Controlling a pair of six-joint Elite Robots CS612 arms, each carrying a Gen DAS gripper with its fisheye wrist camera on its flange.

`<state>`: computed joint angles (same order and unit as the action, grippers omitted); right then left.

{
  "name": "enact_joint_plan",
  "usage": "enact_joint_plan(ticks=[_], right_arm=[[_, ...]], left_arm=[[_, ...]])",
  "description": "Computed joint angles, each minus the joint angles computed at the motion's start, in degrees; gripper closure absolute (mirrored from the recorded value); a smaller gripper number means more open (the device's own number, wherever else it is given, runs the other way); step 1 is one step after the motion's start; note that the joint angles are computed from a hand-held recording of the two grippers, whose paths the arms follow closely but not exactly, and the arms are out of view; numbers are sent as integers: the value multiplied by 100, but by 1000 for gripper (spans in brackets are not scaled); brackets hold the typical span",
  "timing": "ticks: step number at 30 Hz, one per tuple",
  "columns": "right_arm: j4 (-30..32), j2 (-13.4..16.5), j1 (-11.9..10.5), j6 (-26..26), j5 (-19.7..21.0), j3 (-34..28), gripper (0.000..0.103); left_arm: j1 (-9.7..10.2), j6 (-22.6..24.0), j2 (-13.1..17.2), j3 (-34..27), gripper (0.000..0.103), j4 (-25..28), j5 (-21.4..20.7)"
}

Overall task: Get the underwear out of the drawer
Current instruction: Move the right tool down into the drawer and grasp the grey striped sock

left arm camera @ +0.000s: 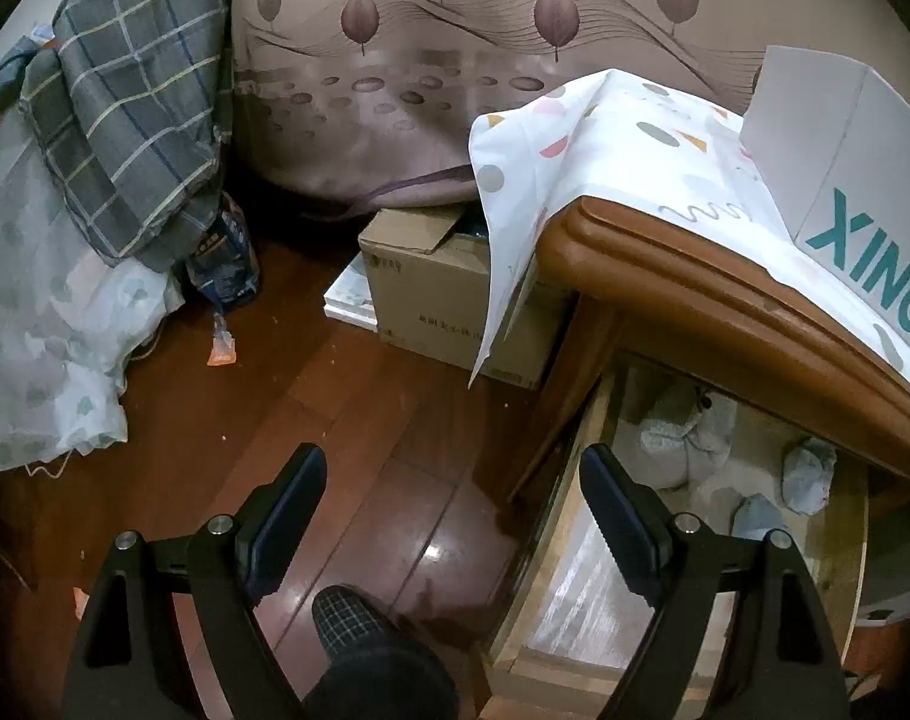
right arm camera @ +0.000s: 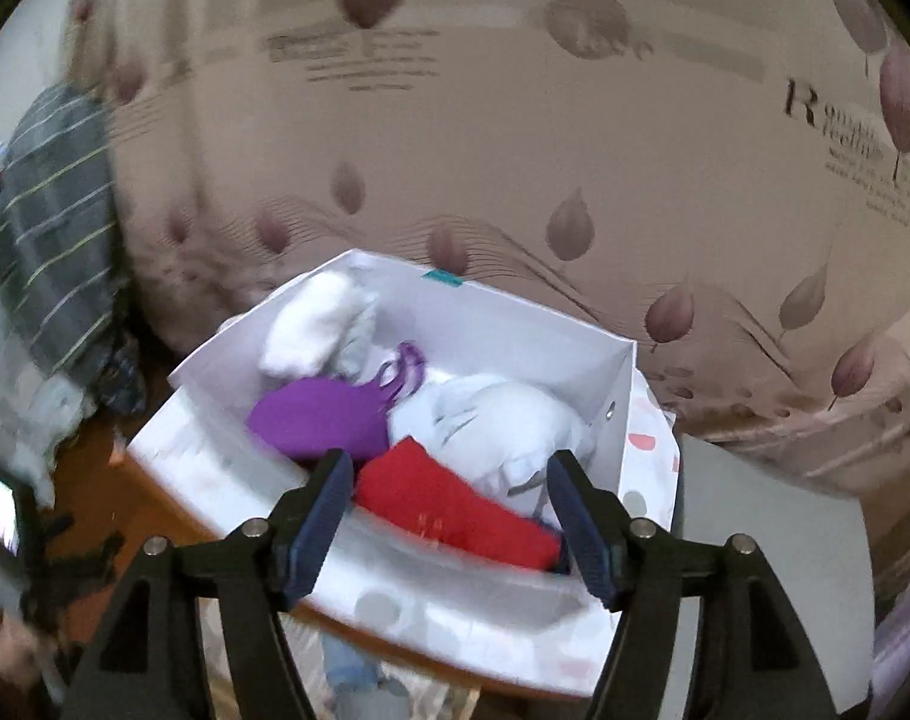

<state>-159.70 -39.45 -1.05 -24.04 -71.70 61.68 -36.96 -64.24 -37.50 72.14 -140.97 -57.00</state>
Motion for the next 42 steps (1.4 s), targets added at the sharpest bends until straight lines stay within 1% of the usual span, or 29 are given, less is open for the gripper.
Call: enact_joint_plan(ticks=[3,5,7,9,10,13,17,19,20,23,25,28,31,33,35,38,39,41,42], right_arm=[[111,-323,-54,-552,320,652,33],[294,-435,-70,-876,388,929,33],[583,-498,-69,-1168,376,1156,33],[928,-478,-43,-1405,243,1292,33],[1068,-431,-32,-1467,175,1280,33],[1740,-178,40,-1667,-189,1115,33],[2465,218,147,-1635,-699,709,33],[2569,386,188,-1419,-963,562,33],[2822,497,204,-1248,-1050,401,33],[3263,764,250,-921,-1371,38,33],[3752,952,258,-780,-1496,-266,33],[4272,1191,282,-623,-1659,-643,33],[4622,1410,332,-653,-1907,-978,31],[4774,1515,352,-753,-1954,-1139,30],[4750,1585,382,-852,-2060,-1217,29],[4968,1710,407,-912,-2064,-1441,28],[4961,1726,416,-972,-2062,-1467,25],[4891,1756,451,-1130,-2176,-1488,24],[4992,1803,465,-1159,-2224,-1569,24]], left_arm=[[2,7,6,-6,19,2,13],[0,3,3,0,19,-11,-7],[-7,41,2,-3,19,-6,-4],[-7,83,9,-14,19,12,-2],[-9,102,10,-18,19,16,3],[-4,139,23,-34,19,-35,-32],[3,135,24,-35,19,-67,-57],[6,143,20,-24,18,-96,-98],[11,149,19,-23,18,-115,-130],[10,187,16,-29,18,-124,-153],[2,245,13,-22,18,-154,-151],[3,299,14,-10,18,-247,-167],[8,306,17,-10,17,-269,-219],[9,326,22,-22,17,-261,-233],[10,357,27,-34,17,-251,-238],[13,408,46,-66,17,-241,-277],[10,416,52,-77,17,-234,-276],[11,438,65,-102,17,-212,-279],[6,436,65,-102,17,-196,-276]])
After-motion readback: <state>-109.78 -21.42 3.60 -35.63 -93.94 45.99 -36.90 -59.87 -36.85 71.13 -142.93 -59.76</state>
